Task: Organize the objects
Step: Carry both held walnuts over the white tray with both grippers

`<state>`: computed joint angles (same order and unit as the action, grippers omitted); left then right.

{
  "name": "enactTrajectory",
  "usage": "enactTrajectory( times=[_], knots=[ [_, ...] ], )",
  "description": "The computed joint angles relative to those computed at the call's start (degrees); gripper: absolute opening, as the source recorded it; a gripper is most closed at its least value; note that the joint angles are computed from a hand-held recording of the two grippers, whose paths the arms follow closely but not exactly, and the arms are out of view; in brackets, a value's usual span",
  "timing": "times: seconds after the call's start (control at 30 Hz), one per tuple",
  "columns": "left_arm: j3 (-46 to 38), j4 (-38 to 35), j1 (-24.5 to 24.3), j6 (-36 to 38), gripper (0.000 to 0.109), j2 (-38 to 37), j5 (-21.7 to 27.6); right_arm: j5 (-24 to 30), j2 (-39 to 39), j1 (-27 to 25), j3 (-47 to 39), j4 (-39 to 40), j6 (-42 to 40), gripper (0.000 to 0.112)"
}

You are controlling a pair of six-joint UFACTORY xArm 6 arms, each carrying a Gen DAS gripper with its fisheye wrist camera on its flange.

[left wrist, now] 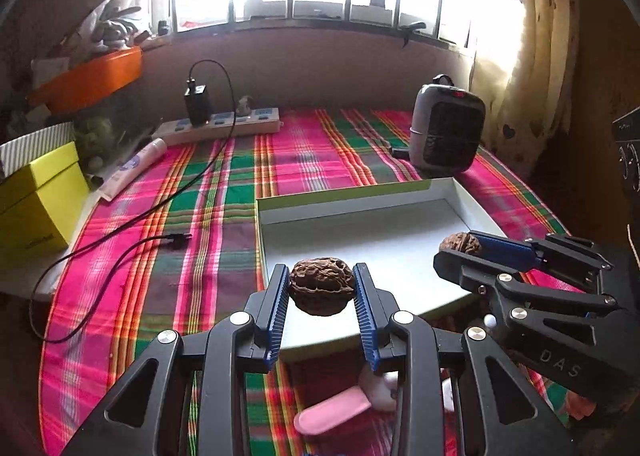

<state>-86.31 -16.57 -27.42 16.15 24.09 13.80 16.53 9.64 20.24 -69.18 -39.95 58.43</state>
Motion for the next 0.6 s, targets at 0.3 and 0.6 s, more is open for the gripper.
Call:
enactTrajectory(
  times=[0.3, 0.6],
  knots=[
    [-8.3, 7.1, 0.4, -6.1, 0.03, 6.4, 3.5, 1.9, 4.3, -1.7, -4.6, 7.5, -8.1, 0.032],
    [-21.0, 10.4, 0.7, -9.6, 0.03, 15.1, 9.6, 5.1, 10.3, -3.1, -11.0, 15.4, -16.8, 0.032]
  ],
)
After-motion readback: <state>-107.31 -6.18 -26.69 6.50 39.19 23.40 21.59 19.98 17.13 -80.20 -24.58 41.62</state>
